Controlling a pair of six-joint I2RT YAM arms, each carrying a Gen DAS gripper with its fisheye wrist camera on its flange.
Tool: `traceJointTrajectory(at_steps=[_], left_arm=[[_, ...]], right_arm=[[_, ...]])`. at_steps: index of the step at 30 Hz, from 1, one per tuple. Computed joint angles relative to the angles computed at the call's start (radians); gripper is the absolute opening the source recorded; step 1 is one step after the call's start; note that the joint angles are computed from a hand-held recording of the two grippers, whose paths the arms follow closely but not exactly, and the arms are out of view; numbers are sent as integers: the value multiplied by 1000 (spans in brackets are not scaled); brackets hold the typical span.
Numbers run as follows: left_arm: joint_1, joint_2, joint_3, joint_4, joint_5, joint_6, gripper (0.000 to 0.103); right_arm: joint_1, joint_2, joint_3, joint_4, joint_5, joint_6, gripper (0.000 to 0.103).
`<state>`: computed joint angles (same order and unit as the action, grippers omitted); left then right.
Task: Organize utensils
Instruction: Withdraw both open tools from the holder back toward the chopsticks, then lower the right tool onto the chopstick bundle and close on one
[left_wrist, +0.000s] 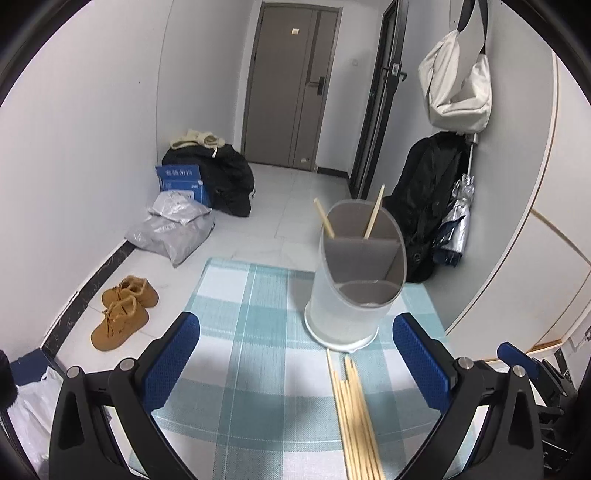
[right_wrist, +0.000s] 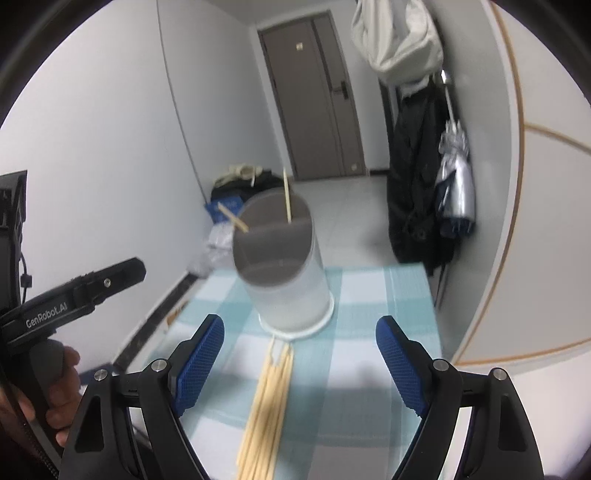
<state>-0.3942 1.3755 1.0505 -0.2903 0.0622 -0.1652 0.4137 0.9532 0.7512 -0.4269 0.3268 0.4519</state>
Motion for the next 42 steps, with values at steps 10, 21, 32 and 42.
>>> traceJointTrajectory(at_steps=[10, 21, 32, 42], left_arm=[[22, 75, -41, 33, 46, -23, 102], [105, 175, 17, -7, 94, -41, 102], [160, 245, 99, -90, 165, -100, 102], [189, 260, 121, -120, 184, -140, 102]], right_arm=[[-27, 105, -50, 12, -71, 0, 84], [-57, 387, 42, -12, -160, -78, 66], [-63, 648, 214, -85, -165, -137, 43], [-42, 716, 327, -186, -142, -145, 32]])
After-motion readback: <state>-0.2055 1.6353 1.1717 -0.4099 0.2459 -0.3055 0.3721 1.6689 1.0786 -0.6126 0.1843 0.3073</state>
